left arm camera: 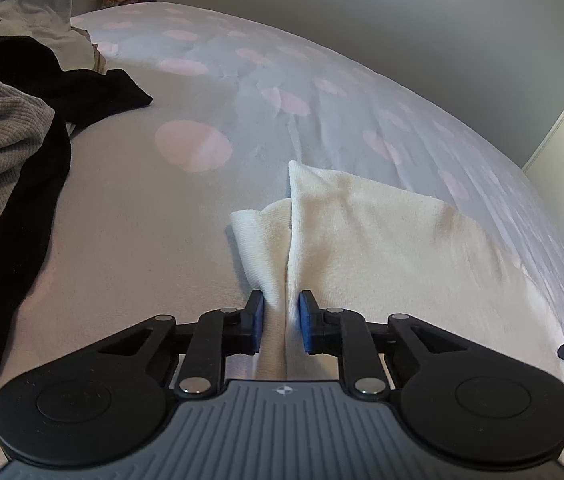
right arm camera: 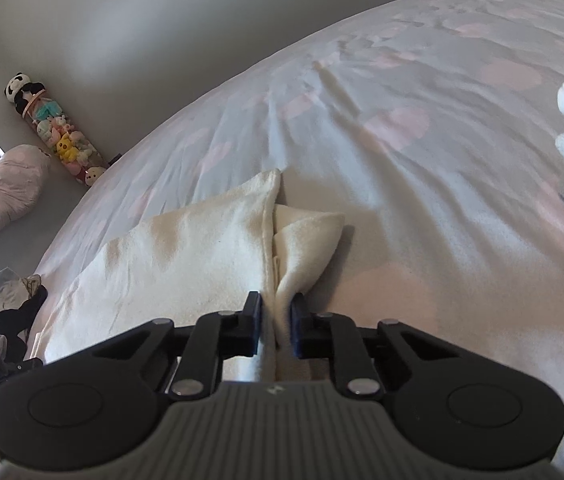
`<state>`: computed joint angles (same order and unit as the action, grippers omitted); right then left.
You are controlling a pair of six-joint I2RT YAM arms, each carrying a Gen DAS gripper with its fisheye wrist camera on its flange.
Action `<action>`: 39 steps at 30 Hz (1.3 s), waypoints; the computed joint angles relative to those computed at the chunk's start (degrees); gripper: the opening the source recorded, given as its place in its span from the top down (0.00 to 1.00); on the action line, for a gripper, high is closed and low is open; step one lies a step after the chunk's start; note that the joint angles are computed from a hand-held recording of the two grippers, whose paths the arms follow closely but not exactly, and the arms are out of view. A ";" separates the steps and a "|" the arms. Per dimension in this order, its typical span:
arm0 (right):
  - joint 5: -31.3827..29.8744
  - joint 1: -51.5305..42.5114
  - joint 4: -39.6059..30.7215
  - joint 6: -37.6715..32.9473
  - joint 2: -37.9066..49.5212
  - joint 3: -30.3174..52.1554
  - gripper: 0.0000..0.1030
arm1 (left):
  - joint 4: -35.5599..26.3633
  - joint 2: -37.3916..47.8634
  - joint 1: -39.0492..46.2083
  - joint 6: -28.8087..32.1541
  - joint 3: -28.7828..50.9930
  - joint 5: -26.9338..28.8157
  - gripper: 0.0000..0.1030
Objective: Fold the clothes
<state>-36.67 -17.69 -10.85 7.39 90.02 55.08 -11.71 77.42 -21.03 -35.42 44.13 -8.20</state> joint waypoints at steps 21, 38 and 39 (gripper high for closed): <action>2.60 20.83 -14.98 16.66 -6.80 17.63 0.87 | -4.23 -5.53 7.01 4.93 0.10 10.84 0.85; 12.14 47.14 -4.53 25.93 10.22 24.37 0.88 | -1.66 -4.78 11.83 3.94 -1.69 17.70 0.85; 12.42 47.54 -4.37 26.08 11.22 24.44 0.88 | -1.57 -4.84 12.28 3.89 -1.81 18.07 0.85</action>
<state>-24.25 29.85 -15.22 33.47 101.24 79.52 -13.28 72.57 -8.74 -31.53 42.32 9.87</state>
